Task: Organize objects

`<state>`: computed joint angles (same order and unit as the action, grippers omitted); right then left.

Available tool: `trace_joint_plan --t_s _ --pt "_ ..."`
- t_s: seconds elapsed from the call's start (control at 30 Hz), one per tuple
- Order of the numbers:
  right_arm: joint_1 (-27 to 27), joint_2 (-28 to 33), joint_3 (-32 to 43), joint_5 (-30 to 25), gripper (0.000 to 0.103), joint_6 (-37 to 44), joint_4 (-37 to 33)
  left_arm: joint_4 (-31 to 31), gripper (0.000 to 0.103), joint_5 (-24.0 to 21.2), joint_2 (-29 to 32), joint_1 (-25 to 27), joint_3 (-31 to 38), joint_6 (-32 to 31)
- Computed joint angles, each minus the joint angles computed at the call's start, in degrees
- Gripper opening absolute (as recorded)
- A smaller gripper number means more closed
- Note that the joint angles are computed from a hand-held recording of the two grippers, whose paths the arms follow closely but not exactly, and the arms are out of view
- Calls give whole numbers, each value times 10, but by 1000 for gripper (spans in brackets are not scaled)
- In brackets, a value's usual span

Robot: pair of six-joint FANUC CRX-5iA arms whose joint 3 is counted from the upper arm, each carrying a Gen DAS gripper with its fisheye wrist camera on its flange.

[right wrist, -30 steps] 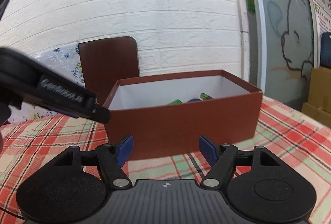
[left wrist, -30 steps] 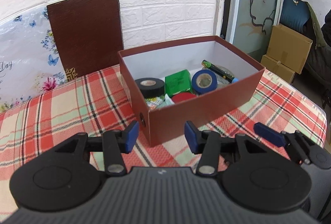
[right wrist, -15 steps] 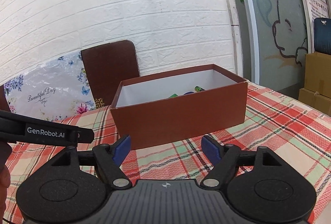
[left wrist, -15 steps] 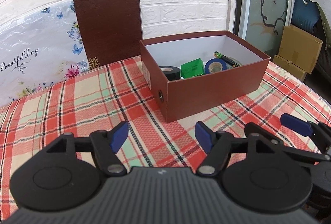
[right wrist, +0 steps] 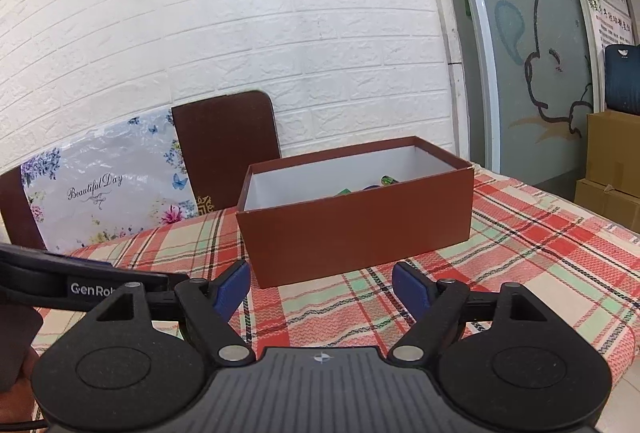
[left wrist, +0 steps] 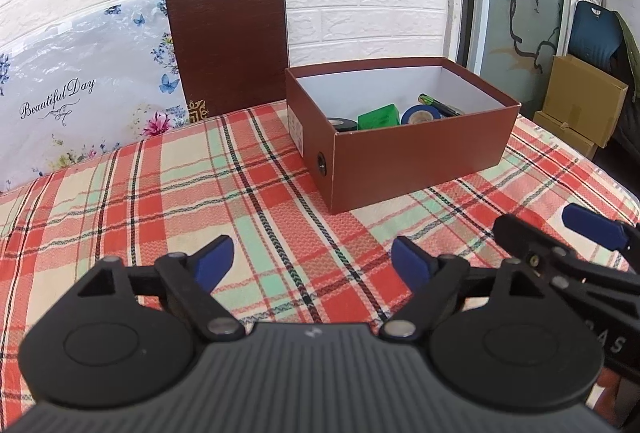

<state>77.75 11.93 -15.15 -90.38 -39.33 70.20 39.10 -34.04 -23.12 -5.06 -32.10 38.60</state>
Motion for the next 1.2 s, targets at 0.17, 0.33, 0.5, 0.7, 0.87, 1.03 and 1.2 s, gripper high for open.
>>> trace_joint_plan --t_s 0.17,0.33,0.5,0.7,0.87,1.03,1.2 --pt "10 1 -2 -31 84 -24 5 0 98 9 -17 -2 -14 -11" --pt "12 2 0 -50 87 -43 0 -6 103 18 -24 -5 -15 -10" --pt "13 -1 -3 -51 93 -32 -13 -26 103 33 -27 -11 -17 19" --pt "14 -3 -4 -50 94 -39 -29 -95 103 27 -22 -16 0 64" --pt "8 -2 -2 -38 95 -35 -32 -102 103 28 -20 -13 1 66" --pt "6 -1 -1 -32 96 -33 -38 -106 103 26 -17 -12 4 73" --pt "4 -3 -4 -26 96 -38 -44 -159 103 9 -13 -15 24 115"
